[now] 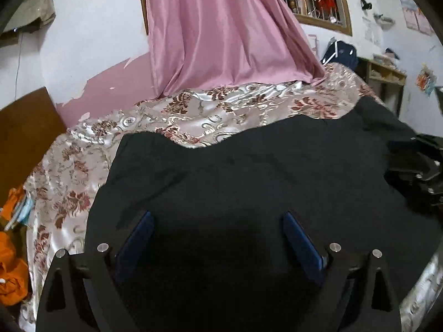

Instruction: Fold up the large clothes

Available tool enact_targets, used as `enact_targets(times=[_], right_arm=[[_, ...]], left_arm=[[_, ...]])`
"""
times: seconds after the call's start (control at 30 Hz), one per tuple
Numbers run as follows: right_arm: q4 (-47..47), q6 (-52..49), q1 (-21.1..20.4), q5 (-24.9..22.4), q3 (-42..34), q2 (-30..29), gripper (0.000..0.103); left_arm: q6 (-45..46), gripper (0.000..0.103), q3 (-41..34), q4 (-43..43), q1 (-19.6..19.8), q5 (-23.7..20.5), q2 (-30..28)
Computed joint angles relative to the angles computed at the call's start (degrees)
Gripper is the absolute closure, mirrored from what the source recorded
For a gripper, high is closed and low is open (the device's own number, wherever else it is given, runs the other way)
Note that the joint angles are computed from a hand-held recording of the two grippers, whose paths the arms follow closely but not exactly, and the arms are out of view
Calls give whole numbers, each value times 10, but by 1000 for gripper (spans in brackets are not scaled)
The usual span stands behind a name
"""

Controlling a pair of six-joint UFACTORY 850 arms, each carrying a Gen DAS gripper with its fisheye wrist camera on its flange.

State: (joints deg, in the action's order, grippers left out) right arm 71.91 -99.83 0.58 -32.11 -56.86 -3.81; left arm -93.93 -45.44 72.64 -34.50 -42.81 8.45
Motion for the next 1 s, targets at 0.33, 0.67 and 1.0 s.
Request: enact_targets(times=[0.33,0.67,1.0], right_arm=[[-63,120,34,113,-79,-66,29],[-92,218,34,131,-138,-133,29],[44,129,21,81,-136,-159,26]], left_arm=[[35,5,-77,-45,76,-22,-82],[36,0,-99,-111,156,33,-122],[-108,0,-66,-4,156,61,-124]])
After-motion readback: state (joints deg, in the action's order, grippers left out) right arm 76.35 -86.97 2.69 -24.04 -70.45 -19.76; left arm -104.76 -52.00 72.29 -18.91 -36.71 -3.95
